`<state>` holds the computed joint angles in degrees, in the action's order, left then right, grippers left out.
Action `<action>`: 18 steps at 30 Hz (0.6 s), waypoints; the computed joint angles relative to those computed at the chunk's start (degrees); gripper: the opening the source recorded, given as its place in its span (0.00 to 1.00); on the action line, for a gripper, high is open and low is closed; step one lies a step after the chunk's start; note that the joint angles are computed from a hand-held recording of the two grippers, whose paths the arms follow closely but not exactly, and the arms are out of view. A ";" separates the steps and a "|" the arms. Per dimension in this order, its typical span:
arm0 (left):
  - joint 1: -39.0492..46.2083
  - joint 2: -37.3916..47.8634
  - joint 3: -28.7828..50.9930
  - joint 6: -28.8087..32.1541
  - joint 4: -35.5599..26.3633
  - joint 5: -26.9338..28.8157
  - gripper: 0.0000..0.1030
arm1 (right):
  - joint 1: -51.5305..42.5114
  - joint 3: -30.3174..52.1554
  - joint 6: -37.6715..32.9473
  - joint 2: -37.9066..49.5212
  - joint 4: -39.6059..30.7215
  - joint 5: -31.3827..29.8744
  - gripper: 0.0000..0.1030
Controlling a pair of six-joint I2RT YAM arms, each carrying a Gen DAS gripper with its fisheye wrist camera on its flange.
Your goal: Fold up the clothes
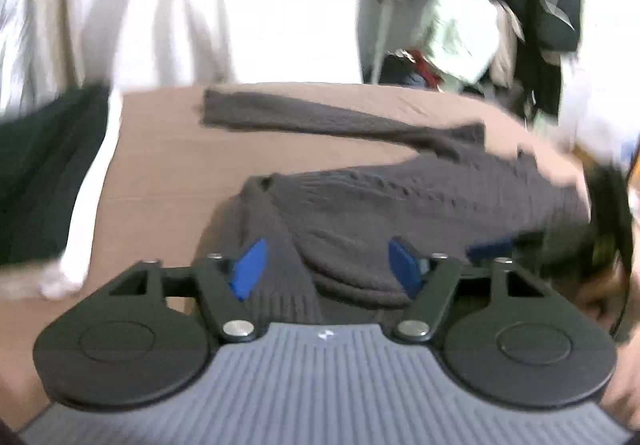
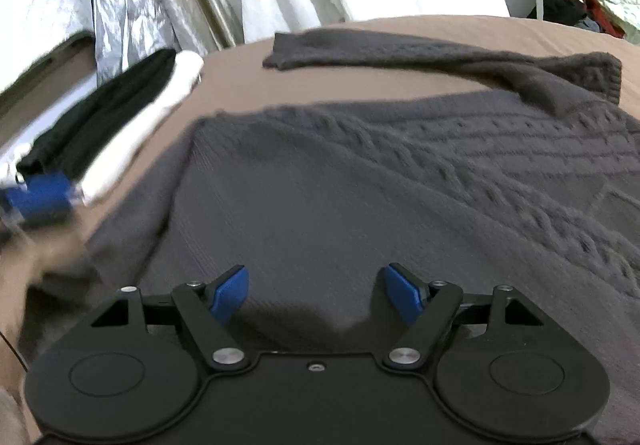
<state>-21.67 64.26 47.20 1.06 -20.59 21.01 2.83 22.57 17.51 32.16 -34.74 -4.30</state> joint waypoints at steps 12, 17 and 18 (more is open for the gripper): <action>6.67 9.89 4.07 14.96 -10.75 1.65 0.74 | 0.76 0.35 -7.81 -7.59 -9.47 3.71 0.78; 1.41 16.01 4.13 12.04 -4.28 -9.06 0.72 | -8.83 -0.09 -13.48 -11.86 -13.94 -1.37 0.78; 2.21 16.25 3.93 11.24 -3.36 -7.32 0.57 | -10.48 -0.35 -14.39 -12.41 -14.29 -2.43 0.78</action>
